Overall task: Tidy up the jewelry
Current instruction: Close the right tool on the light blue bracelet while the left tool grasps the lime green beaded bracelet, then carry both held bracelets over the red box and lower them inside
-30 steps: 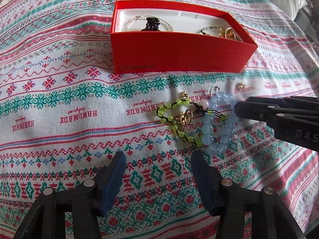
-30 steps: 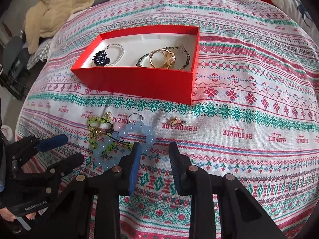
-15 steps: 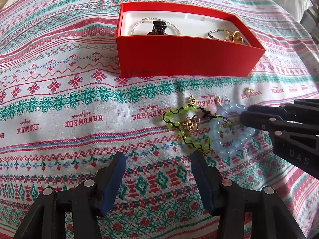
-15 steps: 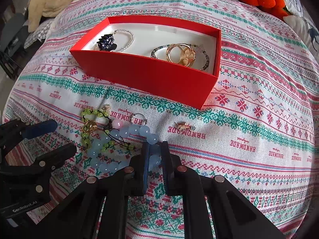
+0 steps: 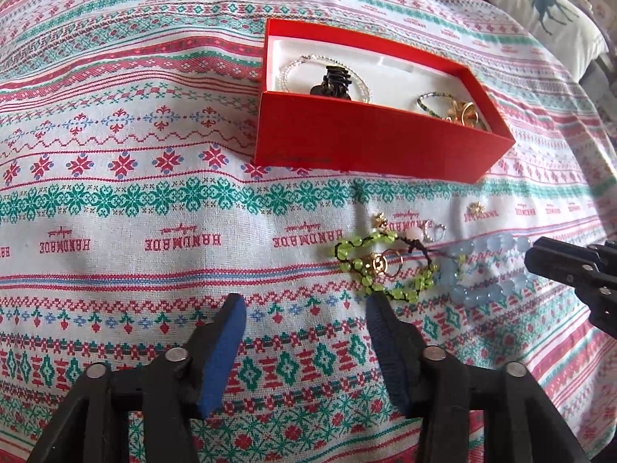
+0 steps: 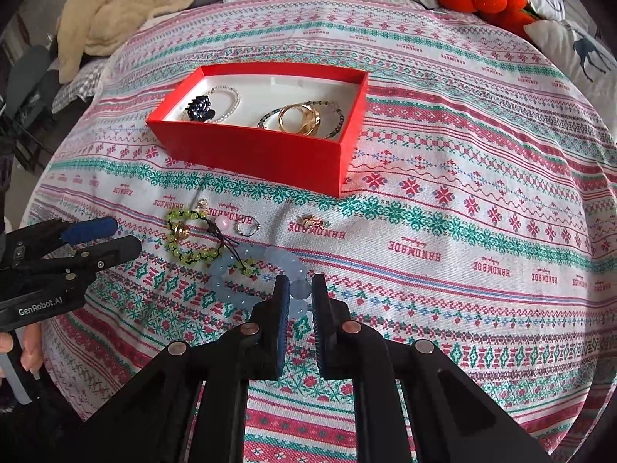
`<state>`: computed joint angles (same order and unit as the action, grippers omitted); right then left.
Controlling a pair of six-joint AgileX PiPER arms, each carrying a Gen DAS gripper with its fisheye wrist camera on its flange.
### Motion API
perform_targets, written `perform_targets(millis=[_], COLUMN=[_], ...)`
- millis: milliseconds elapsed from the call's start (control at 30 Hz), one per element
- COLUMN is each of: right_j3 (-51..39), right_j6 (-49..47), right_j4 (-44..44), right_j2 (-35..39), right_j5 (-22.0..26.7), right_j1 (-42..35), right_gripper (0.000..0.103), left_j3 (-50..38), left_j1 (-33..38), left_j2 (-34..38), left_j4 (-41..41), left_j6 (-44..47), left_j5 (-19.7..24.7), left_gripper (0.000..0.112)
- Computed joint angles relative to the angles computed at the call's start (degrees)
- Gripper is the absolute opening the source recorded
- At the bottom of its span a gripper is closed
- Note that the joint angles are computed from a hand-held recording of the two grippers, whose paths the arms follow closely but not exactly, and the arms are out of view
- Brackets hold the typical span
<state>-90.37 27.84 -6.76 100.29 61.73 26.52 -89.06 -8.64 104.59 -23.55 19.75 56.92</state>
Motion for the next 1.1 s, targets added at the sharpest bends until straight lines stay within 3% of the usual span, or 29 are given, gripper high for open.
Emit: perform_targets(millis=[200, 367, 700, 800, 1100], right_j3=[1.9, 1.7, 1.1, 1.4, 1.6], right_j6=[-0.2, -1.1, -1.4, -1.5, -1.1], right_j4=[1.5, 2.9, 3.8, 4.1, 3.6], right_j2=[-3.3, -4.9, -4.7, -4.8, -5.4], right_j5=[-0.3, -0.4, 0.4, 0.3, 0.2], right_j1=[-1.6, -2.5, -3.5, -3.9, -3.5], right_gripper=[0.012, 0.012, 0.012, 0.012, 0.012], left_j3=[-4.1, -7.6, -13.1, -13.0, -10.4], left_j1=[2.7, 2.4, -2.5, -3.6, -3.0], left_j2=[3.0, 5.3, 10.2, 10.3, 7.3], left_j4=[-5.4, -7.8, -2.1, 0.5, 0.1], left_j6=[0.4, -1.1, -5.9, -7.5, -6.1], left_j5=[4.0, 5.9, 7.1, 6.2, 4.2], left_gripper=[0.028, 0.027, 0.019, 0.008, 0.007])
